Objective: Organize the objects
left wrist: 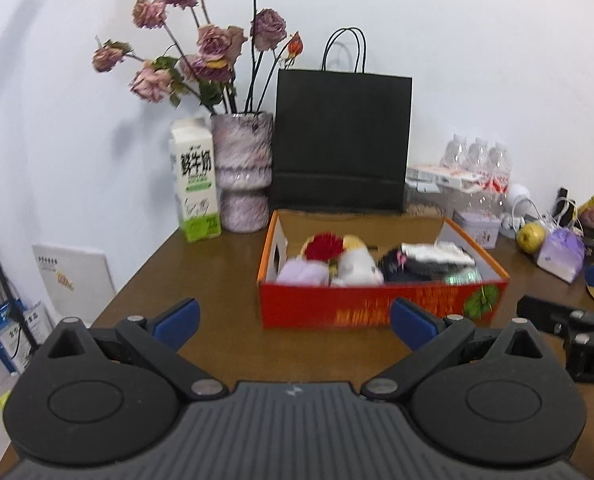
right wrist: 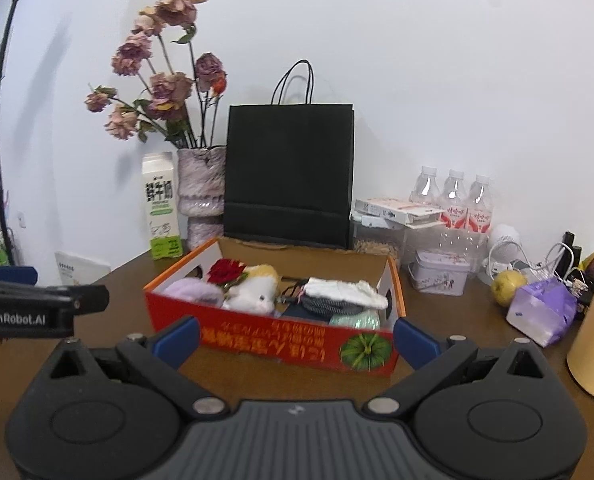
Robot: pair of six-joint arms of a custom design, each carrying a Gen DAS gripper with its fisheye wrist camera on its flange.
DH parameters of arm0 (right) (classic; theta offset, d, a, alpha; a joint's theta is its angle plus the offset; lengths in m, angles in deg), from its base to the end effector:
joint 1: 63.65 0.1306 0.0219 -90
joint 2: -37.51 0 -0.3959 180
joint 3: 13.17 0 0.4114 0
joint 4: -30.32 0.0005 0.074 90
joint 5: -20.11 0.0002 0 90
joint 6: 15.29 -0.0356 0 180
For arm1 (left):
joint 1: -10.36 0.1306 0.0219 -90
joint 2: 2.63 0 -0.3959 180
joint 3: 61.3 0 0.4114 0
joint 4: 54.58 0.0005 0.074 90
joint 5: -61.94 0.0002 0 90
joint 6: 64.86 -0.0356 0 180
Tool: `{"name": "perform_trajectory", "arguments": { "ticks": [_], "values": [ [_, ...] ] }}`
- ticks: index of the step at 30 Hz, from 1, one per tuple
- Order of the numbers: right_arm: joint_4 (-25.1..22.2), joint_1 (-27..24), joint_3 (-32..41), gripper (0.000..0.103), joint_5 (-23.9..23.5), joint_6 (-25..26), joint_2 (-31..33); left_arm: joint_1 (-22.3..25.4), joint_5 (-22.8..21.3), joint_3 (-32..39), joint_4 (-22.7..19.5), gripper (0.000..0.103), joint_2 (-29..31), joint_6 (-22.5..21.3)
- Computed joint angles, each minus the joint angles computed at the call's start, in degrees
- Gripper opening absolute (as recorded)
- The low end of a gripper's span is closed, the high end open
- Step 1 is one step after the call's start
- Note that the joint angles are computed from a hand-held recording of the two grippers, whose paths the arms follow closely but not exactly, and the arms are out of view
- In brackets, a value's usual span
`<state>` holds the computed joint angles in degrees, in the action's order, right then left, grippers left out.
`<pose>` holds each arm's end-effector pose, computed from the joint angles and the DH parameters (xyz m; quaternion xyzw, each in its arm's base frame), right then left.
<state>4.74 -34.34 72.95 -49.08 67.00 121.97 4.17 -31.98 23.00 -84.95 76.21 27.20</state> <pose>0.4362 0.2298 0.4929 -0.0578 0.8284 0.0267 0.5566 0.4516 -0.0470 0.5118 0.0120 0.8426 -0.0099 0.5383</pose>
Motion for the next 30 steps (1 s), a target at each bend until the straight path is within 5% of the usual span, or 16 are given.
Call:
{"name": "perform_trajectory", "arguments": {
  "ticks": [13,30],
  "values": [
    [-2.29,4.49,-7.76,0.103,3.78,-2.97,-7.69,0.0,-0.28,-8.8,-3.74,0.103,-10.03,-0.12],
    [-2.69,5.41,-9.57,0.103,4.89,-3.86,-9.96,-0.65,-0.83,-10.62,-4.9,0.103,-12.52,0.14]
  ]
}}
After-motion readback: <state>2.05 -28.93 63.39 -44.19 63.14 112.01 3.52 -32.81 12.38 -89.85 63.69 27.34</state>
